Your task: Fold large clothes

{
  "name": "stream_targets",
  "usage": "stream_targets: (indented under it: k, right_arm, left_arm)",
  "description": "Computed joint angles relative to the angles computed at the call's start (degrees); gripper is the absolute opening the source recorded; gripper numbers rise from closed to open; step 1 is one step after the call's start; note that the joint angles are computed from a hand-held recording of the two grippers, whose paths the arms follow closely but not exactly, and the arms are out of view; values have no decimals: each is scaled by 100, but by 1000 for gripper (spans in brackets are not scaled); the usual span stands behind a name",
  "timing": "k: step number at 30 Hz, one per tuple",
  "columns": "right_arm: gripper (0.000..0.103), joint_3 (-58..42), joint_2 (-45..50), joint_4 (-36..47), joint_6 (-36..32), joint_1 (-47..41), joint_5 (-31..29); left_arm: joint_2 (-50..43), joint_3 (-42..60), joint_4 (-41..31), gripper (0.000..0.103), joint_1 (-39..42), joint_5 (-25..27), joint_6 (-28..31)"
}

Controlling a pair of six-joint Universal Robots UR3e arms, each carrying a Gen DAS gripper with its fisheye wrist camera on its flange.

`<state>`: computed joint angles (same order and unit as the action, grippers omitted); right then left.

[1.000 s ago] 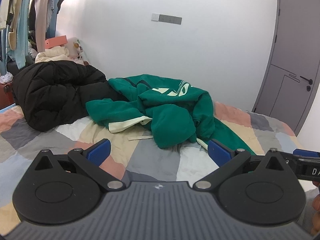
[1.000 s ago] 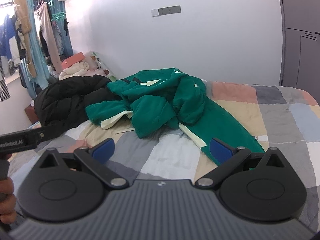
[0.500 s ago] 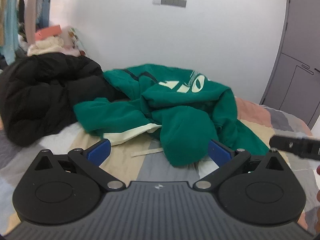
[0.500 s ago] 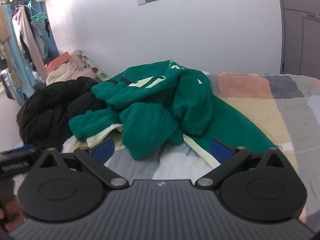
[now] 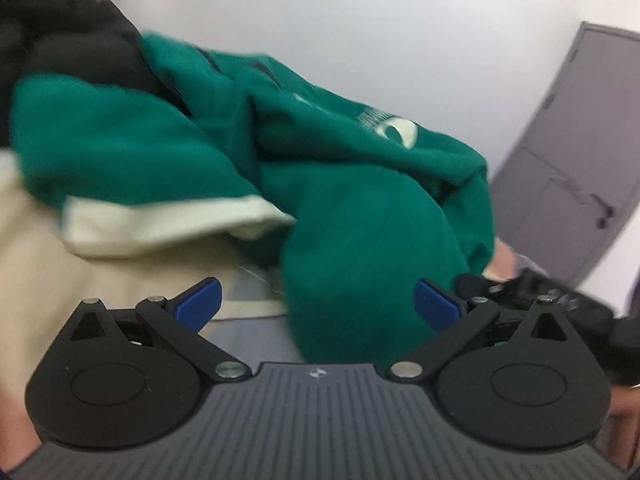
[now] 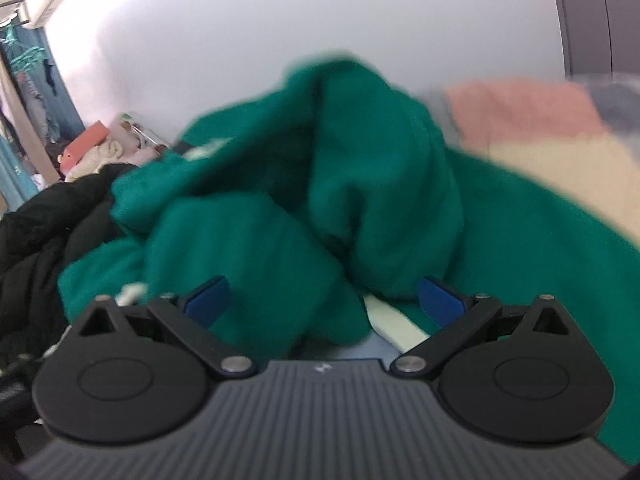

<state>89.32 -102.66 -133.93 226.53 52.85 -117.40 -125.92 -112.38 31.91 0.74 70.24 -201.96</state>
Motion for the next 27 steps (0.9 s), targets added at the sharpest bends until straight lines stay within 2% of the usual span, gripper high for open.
stream_targets:
  k: [3, 5, 6, 9, 13, 16, 19, 23, 26, 27]
  right_arm:
    - [103, 799, -220, -896, -264, -373, 507]
    - [103, 1050, -256, -1308, -388, -502, 627]
    - [103, 1169, -290, -1493, -446, -558, 692]
    - [103, 1427, -356, -1867, -605, -626, 796]
    - [103, 1748, -561, -1956, -701, -649, 824]
    - [103, 1805, -690, -1847, -768, -585, 755]
    - [103, 1717, -742, -1821, -935, -238, 248]
    - [103, 1492, -892, -1783, -1010, 267, -447]
    - [103, 1358, -1225, -1373, -776, 636, -822]
    - [103, 1216, -1227, -1173, -679, 915, -1157]
  left_arm:
    - [-716, 655, 291, 94, -63, -374, -320]
    - [-1089, 1113, 292, 78, -81, -642, -419]
    - [-1194, 1270, 251, 67, -110, -713, -438]
    - [-1334, 1671, -114, 47, -275, -535, -241]
    - [-1468, 1790, -7, 31, -302, -612, -425]
    - [-1214, 1250, 310, 22, -208, -824, -750]
    - [-759, 676, 580, 18, -220, -903, -848]
    - [55, -61, 766, 16, -519, -779, -695]
    - [933, -999, 989, 16, -743, -673, -596]
    - [1243, -1292, 1027, 16, -868, -536, -524]
